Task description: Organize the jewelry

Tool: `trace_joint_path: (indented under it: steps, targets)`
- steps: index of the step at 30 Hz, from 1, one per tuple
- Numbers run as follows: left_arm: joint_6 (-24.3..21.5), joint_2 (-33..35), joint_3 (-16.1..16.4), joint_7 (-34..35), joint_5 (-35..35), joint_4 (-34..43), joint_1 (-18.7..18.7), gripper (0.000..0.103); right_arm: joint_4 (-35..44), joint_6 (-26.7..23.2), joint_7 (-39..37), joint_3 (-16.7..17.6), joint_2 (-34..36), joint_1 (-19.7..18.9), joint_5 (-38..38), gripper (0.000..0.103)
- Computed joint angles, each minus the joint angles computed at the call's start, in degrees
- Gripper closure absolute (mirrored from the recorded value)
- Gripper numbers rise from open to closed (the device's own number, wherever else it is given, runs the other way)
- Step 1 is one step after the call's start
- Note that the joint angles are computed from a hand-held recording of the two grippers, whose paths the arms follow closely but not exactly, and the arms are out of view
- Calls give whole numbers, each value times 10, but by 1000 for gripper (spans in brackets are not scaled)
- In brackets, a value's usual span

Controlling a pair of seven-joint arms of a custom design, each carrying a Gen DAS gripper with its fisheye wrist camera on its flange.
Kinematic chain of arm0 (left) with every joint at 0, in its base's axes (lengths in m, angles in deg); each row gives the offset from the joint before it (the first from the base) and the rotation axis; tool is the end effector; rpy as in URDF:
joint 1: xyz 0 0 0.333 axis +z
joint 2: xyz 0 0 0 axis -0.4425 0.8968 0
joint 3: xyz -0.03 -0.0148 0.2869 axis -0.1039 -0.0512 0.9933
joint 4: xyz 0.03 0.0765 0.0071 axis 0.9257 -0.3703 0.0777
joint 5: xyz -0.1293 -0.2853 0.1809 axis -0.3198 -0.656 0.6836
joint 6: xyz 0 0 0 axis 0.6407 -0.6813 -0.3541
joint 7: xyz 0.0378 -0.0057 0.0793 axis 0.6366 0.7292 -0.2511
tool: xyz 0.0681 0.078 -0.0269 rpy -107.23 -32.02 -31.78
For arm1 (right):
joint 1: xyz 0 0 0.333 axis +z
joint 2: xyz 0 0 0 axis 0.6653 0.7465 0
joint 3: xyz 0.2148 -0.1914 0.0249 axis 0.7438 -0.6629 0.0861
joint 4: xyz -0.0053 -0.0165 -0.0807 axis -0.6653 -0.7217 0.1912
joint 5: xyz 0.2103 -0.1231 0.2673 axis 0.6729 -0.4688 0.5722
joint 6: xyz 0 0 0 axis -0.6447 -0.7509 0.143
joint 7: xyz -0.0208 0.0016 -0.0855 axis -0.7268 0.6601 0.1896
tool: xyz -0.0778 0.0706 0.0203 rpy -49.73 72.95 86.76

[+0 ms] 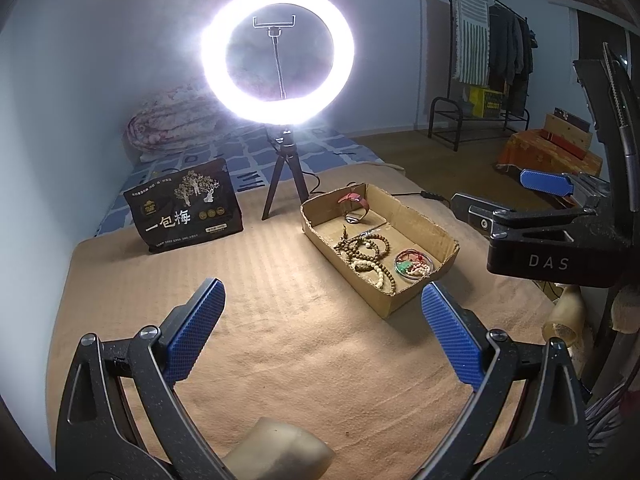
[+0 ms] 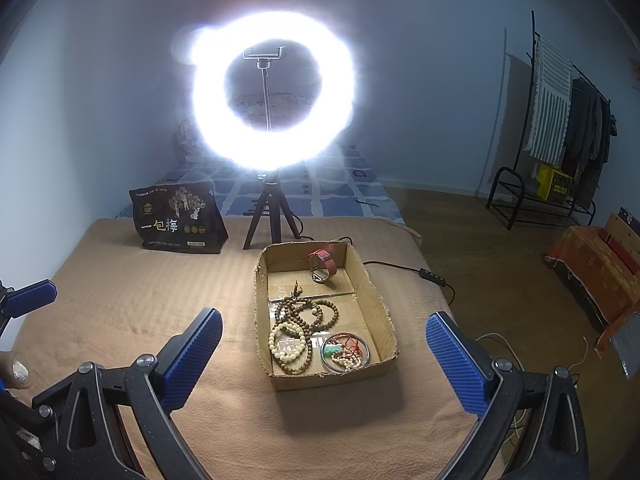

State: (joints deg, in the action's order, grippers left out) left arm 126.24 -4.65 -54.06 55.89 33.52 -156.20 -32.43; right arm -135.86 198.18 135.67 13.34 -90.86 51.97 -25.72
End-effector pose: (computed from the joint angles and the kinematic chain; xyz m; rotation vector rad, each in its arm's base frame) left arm 0.4966 -0.1720 0.6399 -1.3850 1.9454 -0.9699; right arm 0.5363 0.1310 0.6546 -1.6969 1.6080 -0.8857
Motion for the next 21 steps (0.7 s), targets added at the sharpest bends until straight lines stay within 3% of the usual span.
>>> trace_joint_path:
  steps: [21]
  targets:
    - [6,4,-10,-68,55,4,14,2,5,-1,-10,-1,6,2,8,0]
